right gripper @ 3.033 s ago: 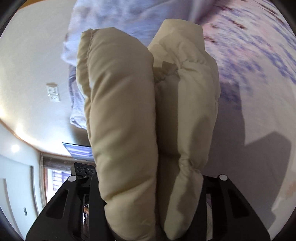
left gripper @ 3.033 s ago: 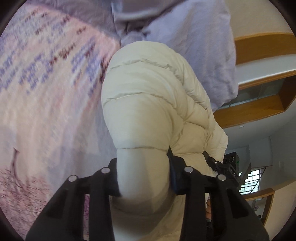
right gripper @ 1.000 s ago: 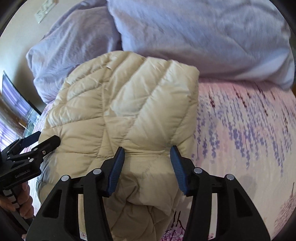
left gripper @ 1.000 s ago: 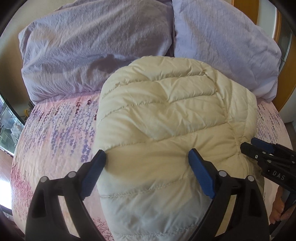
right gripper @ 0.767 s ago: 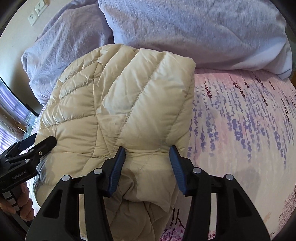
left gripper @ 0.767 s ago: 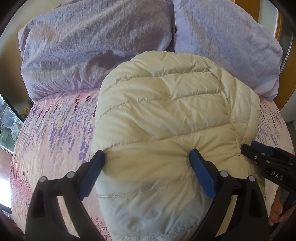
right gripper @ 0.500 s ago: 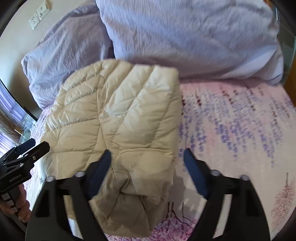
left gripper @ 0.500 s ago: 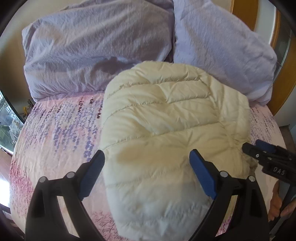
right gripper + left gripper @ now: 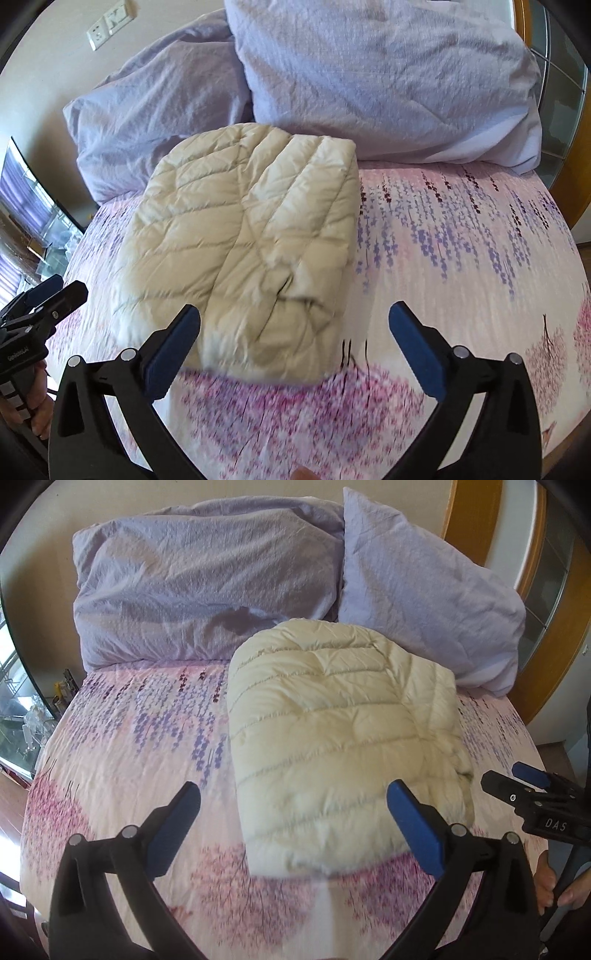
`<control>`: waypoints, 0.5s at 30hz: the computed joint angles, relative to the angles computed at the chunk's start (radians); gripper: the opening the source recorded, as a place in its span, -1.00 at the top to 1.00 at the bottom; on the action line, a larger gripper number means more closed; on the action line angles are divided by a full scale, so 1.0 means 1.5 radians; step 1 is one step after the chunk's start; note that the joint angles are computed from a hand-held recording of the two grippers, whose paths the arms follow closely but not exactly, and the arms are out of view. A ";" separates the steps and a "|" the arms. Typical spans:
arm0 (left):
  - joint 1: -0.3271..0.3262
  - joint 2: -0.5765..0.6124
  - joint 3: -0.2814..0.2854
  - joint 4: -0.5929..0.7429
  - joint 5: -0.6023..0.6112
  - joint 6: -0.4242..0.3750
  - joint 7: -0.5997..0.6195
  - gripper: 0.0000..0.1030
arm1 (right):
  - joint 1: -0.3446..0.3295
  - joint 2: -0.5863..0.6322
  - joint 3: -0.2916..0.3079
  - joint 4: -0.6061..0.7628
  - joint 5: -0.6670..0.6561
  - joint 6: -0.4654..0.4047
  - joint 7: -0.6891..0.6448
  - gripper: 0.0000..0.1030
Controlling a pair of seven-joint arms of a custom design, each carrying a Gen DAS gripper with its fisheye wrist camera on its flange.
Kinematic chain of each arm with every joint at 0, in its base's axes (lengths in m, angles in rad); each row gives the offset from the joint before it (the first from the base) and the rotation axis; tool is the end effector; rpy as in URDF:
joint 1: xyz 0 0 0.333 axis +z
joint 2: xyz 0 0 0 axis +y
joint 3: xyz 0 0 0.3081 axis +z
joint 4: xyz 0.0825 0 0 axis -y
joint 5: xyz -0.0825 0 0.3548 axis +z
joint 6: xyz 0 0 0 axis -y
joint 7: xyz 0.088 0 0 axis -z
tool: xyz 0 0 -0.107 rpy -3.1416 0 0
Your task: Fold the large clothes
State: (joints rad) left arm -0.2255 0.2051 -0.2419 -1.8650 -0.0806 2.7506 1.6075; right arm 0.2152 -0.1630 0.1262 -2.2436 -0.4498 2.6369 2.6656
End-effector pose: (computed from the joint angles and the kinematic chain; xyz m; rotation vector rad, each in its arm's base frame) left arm 0.5681 -0.2707 0.4958 -1.4814 2.2794 -0.8927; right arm 0.4775 0.1841 0.5018 -1.4104 2.1614 -0.5013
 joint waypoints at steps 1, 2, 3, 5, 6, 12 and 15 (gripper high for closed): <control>0.004 -0.009 -0.003 -0.012 -0.010 -0.001 0.006 -0.96 | 0.004 -0.006 0.002 -0.004 0.005 -0.004 0.000 -0.97; 0.007 -0.020 -0.006 -0.025 -0.021 -0.004 0.011 -0.96 | 0.007 -0.012 0.005 -0.006 0.010 -0.012 0.001 -0.97; 0.009 -0.028 -0.007 -0.034 -0.030 -0.006 0.017 -0.96 | 0.009 -0.017 0.008 -0.008 0.015 -0.021 0.002 -0.97; 0.009 -0.050 -0.006 -0.060 -0.039 -0.010 0.018 -0.96 | 0.016 -0.027 0.012 -0.013 0.027 -0.035 0.002 -0.97; 0.008 -0.059 -0.005 -0.069 -0.042 -0.014 0.019 -0.96 | 0.018 -0.032 0.016 -0.016 0.029 -0.042 0.006 -0.97; 0.003 -0.114 -0.003 -0.124 -0.103 -0.020 0.053 -0.96 | 0.039 -0.060 0.031 -0.032 0.056 -0.068 0.004 -0.97; -0.003 -0.137 0.001 -0.146 -0.136 -0.021 0.072 -0.96 | 0.048 -0.073 0.037 -0.040 0.070 -0.070 0.005 -0.97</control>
